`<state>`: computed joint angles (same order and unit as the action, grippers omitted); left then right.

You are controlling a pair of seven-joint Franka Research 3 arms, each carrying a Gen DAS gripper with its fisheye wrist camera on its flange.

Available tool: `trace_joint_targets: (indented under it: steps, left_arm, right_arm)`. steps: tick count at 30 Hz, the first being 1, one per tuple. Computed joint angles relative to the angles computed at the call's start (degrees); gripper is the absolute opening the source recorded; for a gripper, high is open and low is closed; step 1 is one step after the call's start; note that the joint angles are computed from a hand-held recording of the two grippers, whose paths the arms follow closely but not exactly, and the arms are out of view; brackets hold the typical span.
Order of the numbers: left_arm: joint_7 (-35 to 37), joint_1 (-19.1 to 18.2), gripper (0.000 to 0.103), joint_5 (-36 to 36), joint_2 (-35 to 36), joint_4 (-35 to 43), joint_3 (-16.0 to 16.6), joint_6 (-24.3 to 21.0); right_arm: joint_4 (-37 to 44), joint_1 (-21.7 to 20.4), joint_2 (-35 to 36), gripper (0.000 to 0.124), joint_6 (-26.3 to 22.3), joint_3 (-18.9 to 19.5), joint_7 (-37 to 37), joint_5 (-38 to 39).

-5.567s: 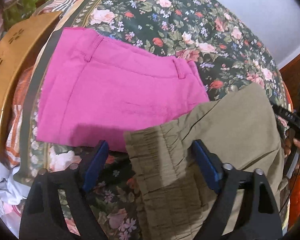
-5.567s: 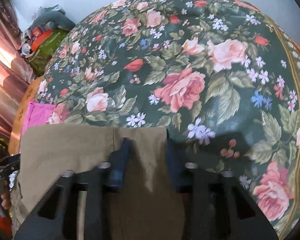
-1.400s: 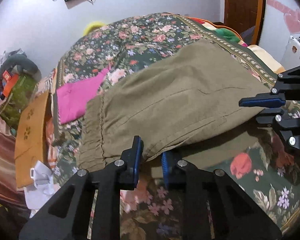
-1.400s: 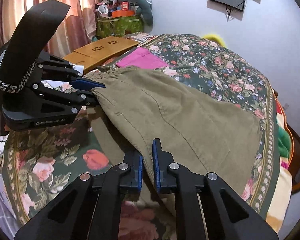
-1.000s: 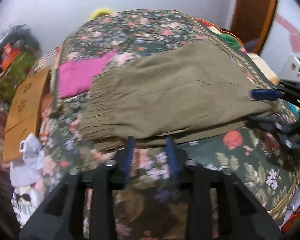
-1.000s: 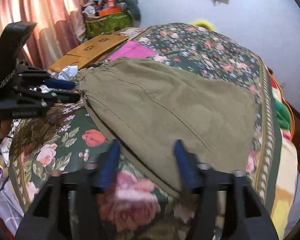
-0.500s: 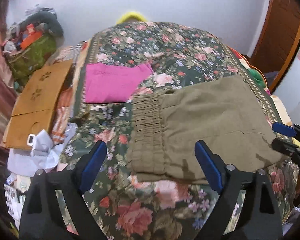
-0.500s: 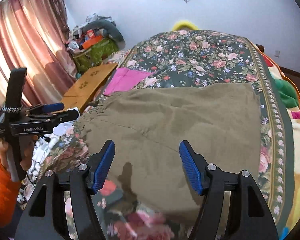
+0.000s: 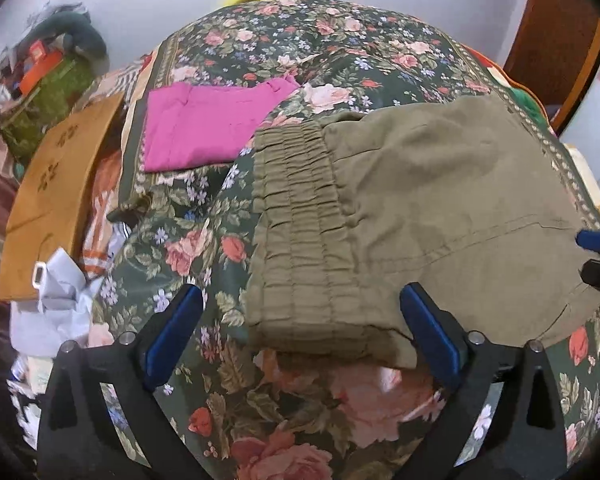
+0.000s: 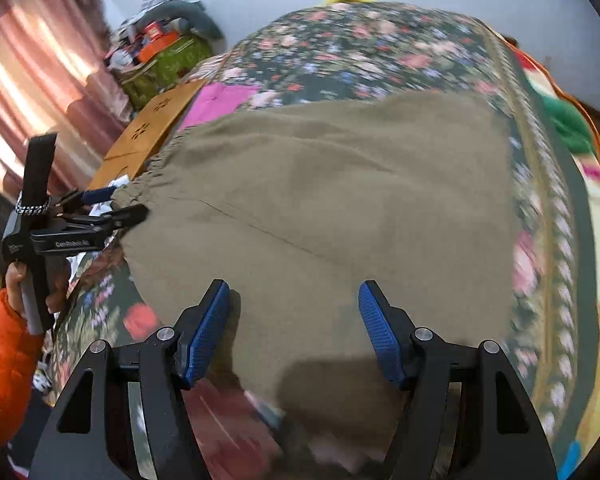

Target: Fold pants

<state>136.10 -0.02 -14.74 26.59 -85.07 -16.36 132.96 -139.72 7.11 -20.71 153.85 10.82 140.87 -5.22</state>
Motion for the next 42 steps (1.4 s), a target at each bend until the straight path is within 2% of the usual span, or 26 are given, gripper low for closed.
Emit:
trace_joint_targets:
  steps: [4, 11, 14, 18, 24, 28, 32, 37, 42]
  left_arm:
    - [-1.7, 0.5, 0.101, -1.0, 0.9, 1.5, 0.1, -2.7]
    - [0.5, 0.5, 0.101, -0.3, -3.4, -5.6, 0.3, 3.7]
    - [1.2, 0.8, 0.101, -0.2, -4.4, -6.9, 0.5, 3.9]
    - [1.2, 1.0, 0.100, -0.1, -4.9, -7.2, 1.2, 3.2]
    - [-0.9, 0.4, 0.100, 2.6, -7.9, -10.5, 2.3, 7.9]
    - [-0.4, 1.4, 0.100, -1.3, -8.5, -8.4, 1.4, 6.3]
    - [-1.6, 0.7, 0.100, -2.8, -7.0, -4.2, 1.2, 5.7]
    - [-6.4, -2.1, 0.100, 1.8, -2.1, 3.3, 1.6, 5.0]
    - [-12.3, -5.3, 0.100, 7.0, 7.2, 16.7, 1.9, -1.1]
  right_arm:
    - [-4.2, -1.0, -6.3, 0.062, -3.5, 1.4, 3.5, 0.2]
    - [-8.3, -2.2, -13.4, 0.058, -8.1, 4.3, 7.1, -1.4]
    - [-9.5, -2.4, -15.0, 0.058, -8.8, 4.4, 8.7, -1.3]
    - [-11.7, -2.2, -18.1, 0.051, -11.3, 4.2, 10.1, -0.6]
    - [-11.5, -2.0, -21.0, 0.051, -15.0, 3.6, 8.8, -0.2]
    - [-10.6, -4.3, -21.9, 0.053, -13.9, 3.9, 8.4, -2.1]
    - [-9.2, -7.5, -21.2, 0.053, -11.2, 3.3, 6.2, -5.0]
    - [-7.3, -10.7, -17.9, 0.054, -7.3, 2.3, 3.4, -7.0]
    - [-4.9, -13.1, -12.2, 0.055, -3.5, -0.1, -0.4, -7.9]
